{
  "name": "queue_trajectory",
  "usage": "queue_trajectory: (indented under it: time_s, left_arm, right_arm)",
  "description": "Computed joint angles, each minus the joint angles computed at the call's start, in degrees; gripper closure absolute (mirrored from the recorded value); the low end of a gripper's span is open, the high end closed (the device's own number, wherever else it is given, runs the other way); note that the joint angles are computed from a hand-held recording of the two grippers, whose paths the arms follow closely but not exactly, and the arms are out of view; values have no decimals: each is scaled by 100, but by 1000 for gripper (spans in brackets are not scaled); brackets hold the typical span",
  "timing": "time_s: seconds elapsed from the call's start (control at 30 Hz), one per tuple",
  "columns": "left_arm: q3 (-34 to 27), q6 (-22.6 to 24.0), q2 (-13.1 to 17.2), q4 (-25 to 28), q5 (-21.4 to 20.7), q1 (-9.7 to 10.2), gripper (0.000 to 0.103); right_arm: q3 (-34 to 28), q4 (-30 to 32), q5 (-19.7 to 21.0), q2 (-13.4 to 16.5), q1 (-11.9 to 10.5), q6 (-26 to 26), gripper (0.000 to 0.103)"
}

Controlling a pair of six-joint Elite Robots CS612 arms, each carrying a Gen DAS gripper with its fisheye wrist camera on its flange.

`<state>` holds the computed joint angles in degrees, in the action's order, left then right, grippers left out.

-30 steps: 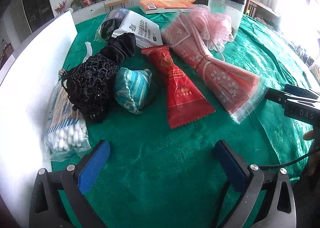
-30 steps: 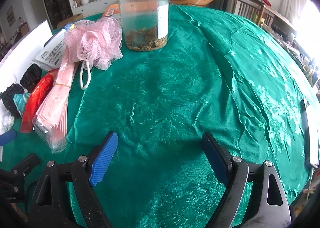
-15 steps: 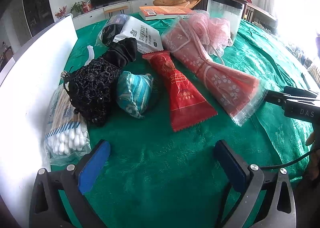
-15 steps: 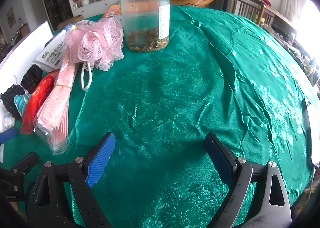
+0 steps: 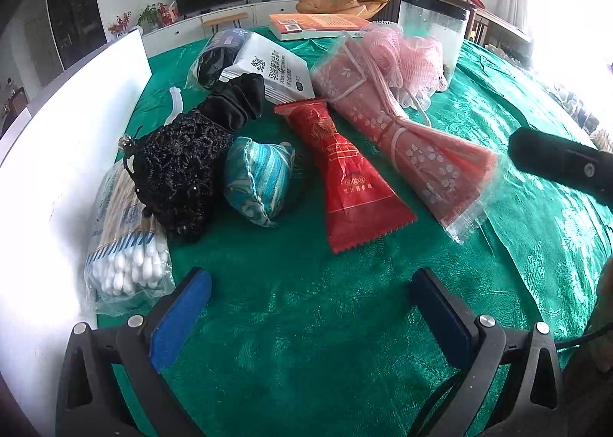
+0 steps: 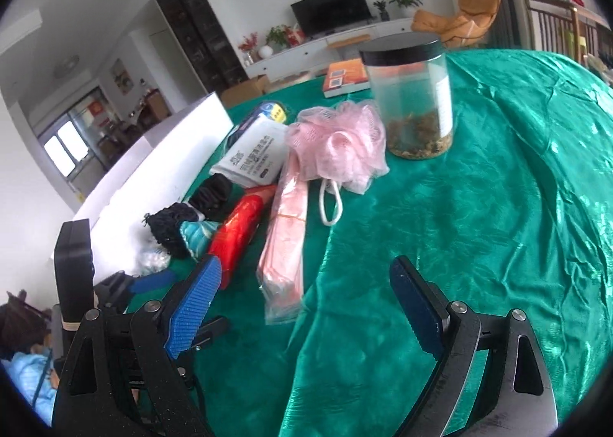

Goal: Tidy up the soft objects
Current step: 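Move the right gripper back over the pink floral plastic bundle, then grasp the pink floral plastic bundle with the right gripper and drag it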

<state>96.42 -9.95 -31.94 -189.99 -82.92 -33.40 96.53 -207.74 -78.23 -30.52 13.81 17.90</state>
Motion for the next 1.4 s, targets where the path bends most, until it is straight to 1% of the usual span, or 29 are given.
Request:
queue_trajectory:
  time_s: [0.1,0.17,0.27,0.37,0.47,0.53,0.6,0.63,0.7,0.73,0.77,0.93,1.13,1.2,1.3,1.4]
  left_arm:
    - [-1,2,1,1,-2,2,0]
    - [-2,3,2,1,-5,2,0]
    - [-2,3,2,1,-5,2,0]
    - [-1,0,2,-2,-4,1,0]
    - [-1,-1,2,-2,-3,1,0]
    - [-1,-1,2,-2,-3,1,0]
    - [-1,-1,2,-2,-3,1,0]
    - [-1,-1,2,-2,-3,1,0]
    - [-1,-2,3,-4,-3,1,0]
    - [-1,-2,3,-4,-3,1,0]
    - [-1,-2,3,-4,-3,1,0]
    - [-2,-4,5,-6,-2,1,0]
    - [-3,-5,6,-8,0,2,0]
    - [-3,-5,6,-8,0,2,0]
    - [-3,-5,6,-8,0,2,0]
    - [-1,-11,5,-11,4,0,0]
  right_arm:
    - [-206,434,130,57,36,-100,12]
    - [-321,627,125,91,73,-211,12]
    - [-443,937,-34,114,155,-483,12]
    - [-481,1101,-108,126,205,-699,13]
    - [-511,1213,-294,128,264,-891,15]
    - [-532,1288,-288,136,268,-928,23]
    - [-555,1394,-284,142,261,-934,38]
    - [-559,1399,-342,143,266,-936,41]
    - [-551,1405,-426,139,270,-939,61]
    - [-554,1419,-502,137,276,-938,66]
    - [-536,1410,-510,130,268,-923,74]
    - [-334,1419,-209,24,191,-667,77]
    - [103,1733,254,-259,97,16,77]
    - [286,1812,366,-381,76,125,78]
    - [639,1858,245,-611,72,151,79]
    - [971,1803,-186,-804,37,402,79]
